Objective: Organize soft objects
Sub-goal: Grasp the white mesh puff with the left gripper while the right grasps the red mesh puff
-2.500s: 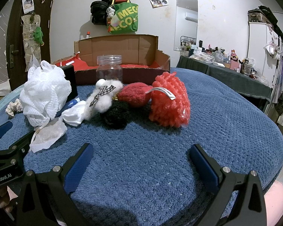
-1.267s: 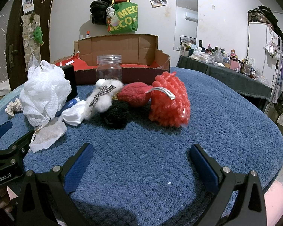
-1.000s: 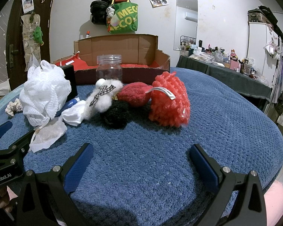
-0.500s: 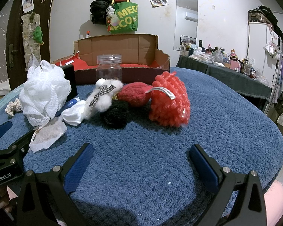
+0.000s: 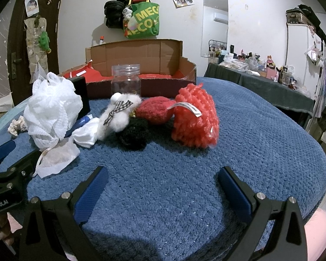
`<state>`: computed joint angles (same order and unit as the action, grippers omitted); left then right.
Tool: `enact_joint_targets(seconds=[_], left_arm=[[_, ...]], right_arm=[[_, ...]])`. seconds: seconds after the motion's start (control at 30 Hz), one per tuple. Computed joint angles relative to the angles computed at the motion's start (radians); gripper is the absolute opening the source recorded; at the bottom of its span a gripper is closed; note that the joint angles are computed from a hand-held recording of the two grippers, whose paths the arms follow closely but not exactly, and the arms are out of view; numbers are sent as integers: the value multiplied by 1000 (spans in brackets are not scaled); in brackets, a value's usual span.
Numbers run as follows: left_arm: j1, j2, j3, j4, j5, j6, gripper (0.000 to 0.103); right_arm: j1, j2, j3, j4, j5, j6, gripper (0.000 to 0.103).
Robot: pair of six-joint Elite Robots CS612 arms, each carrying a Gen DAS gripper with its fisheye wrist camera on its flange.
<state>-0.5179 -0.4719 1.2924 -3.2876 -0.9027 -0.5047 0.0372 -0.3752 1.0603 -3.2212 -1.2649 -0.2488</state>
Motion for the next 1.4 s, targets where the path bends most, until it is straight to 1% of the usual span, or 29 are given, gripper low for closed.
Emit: enact_joint_targets(seconds=[0.13,0.23,0.53,0.67,0.8,0.9,0.97,1.03,1.07,1.1,1.13,1.17,1.2,1.23,1.27,1.3,1.33,1.4], left_arm=[[-3,-5,0,-20,-2,25,103],[-2,-9,-6,-29,-7,45,103],[7,-6,-62,-1,-55,86,103],[12,1,-99,40,-72,91,103],[17,4,-126,97,-79,77,103],[25,6,-142,141,-110,51,103],[30,7,-152,172,-119,39,103],[34,11,-163,198,-137,29,102],[36,13,-167,204,-149,28,95],[39,15,-170,211,-167,26,84],[41,16,-175,226,-182,24,81],[42,18,-177,237,-190,25,78],[41,19,-176,232,-189,29,73],[40,19,-174,222,-188,33,72],[40,18,-171,208,-193,37,70],[40,17,-168,200,-196,40,67],[39,15,-165,191,-197,45,67],[39,12,-161,180,-199,57,65]], right_arm=[[-7,-14,14,-3,14,6,103],[-8,-8,-1,-2,18,14,103],[-28,-8,-42,-11,56,75,103],[-40,7,-95,32,82,114,103],[-57,31,-168,120,153,154,103],[-66,59,-239,203,203,177,103],[-69,70,-262,237,229,187,99],[-72,85,-299,293,251,182,90],[-73,95,-324,332,265,179,88],[-75,105,-348,376,282,175,82],[-76,113,-366,408,295,173,75],[-78,123,-391,466,321,164,72],[-82,133,-412,515,358,155,63],[-88,143,-432,558,416,154,47],[-92,144,-434,576,453,155,46],[-92,137,-417,553,450,159,43],[-92,129,-399,522,444,153,41],[-93,112,-361,462,443,157,40]])
